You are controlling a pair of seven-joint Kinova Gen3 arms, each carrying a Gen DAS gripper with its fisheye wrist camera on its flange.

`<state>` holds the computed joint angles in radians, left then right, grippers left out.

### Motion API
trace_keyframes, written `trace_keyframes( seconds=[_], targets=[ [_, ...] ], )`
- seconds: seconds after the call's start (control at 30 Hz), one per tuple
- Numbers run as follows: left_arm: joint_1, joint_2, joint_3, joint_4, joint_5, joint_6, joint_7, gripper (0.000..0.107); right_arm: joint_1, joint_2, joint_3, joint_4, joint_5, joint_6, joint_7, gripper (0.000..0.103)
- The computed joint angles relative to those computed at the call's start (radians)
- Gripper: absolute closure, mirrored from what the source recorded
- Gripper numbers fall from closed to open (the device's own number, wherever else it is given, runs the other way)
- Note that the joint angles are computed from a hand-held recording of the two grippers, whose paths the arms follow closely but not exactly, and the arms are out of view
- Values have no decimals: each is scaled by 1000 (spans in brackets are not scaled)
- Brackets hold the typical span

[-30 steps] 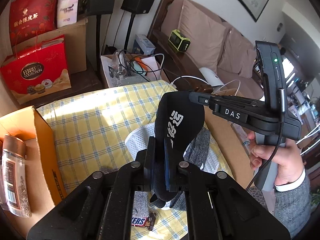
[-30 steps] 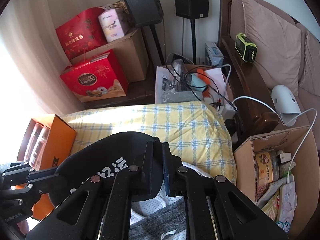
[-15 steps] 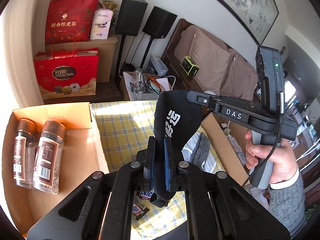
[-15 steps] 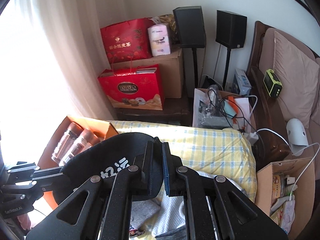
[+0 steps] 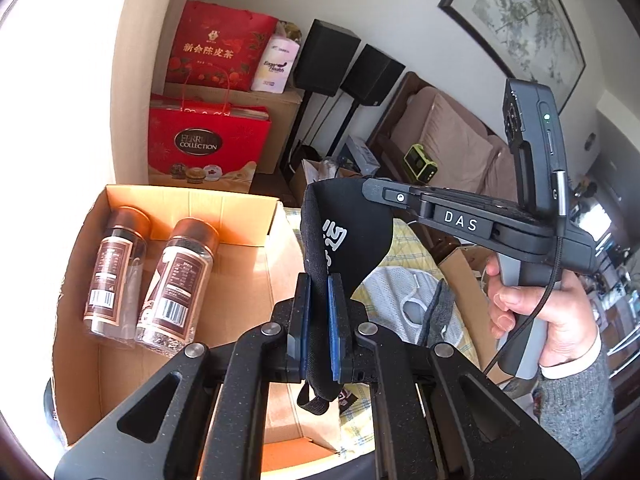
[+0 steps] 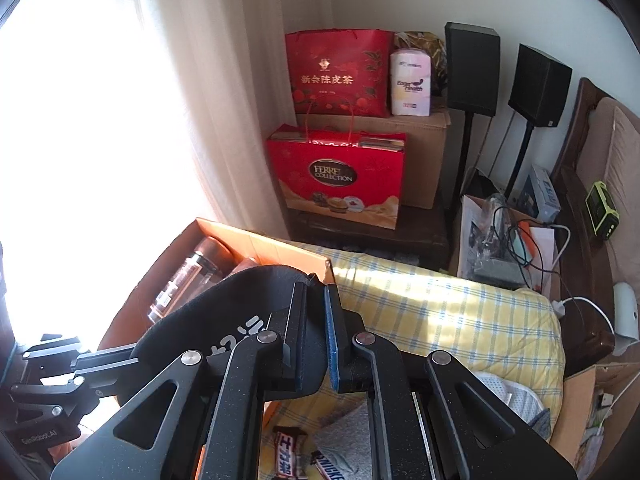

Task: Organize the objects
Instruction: 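Lift the black eye mask and carry it into the orange box with the left tool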

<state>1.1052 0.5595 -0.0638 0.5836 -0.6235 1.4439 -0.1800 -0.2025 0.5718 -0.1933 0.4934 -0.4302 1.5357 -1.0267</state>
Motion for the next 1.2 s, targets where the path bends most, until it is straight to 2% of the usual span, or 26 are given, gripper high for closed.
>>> trace_keyframes(
  seconds=[0.2,0.43,0.53,0.63,0.7,0.8,0.97,1.03,1.2],
  targets=[
    [8,-62,7,122,-28,-9,71,100,-38,-12,-6,45,3,-24,7,96],
    [-29,-131,62,271,-46,-47,159,100,-76,-15,-4,93,21,-53,13,96],
    [-37,-142,81,301,-69,-47,180,100,-91,-7,-3,97,29,-58,12,96],
    [-42,-124,92,272,-91,-7,151,100,-114,2,2,100,50,-70,16,96],
    [-43,-94,91,215,-98,42,96,100,-134,7,8,105,70,-81,14,95],
    [-38,-30,71,94,-101,134,-17,100,-158,32,23,81,99,-62,-20,83],
    [-47,47,24,-39,-55,208,-148,100,-140,63,19,54,94,-27,-52,70],
    [-49,65,4,-71,-36,221,-176,100,-137,64,21,57,102,-30,-49,66],
    [-43,41,-25,-40,-25,197,-164,100,-120,80,19,13,98,-2,-51,63]
  ],
)
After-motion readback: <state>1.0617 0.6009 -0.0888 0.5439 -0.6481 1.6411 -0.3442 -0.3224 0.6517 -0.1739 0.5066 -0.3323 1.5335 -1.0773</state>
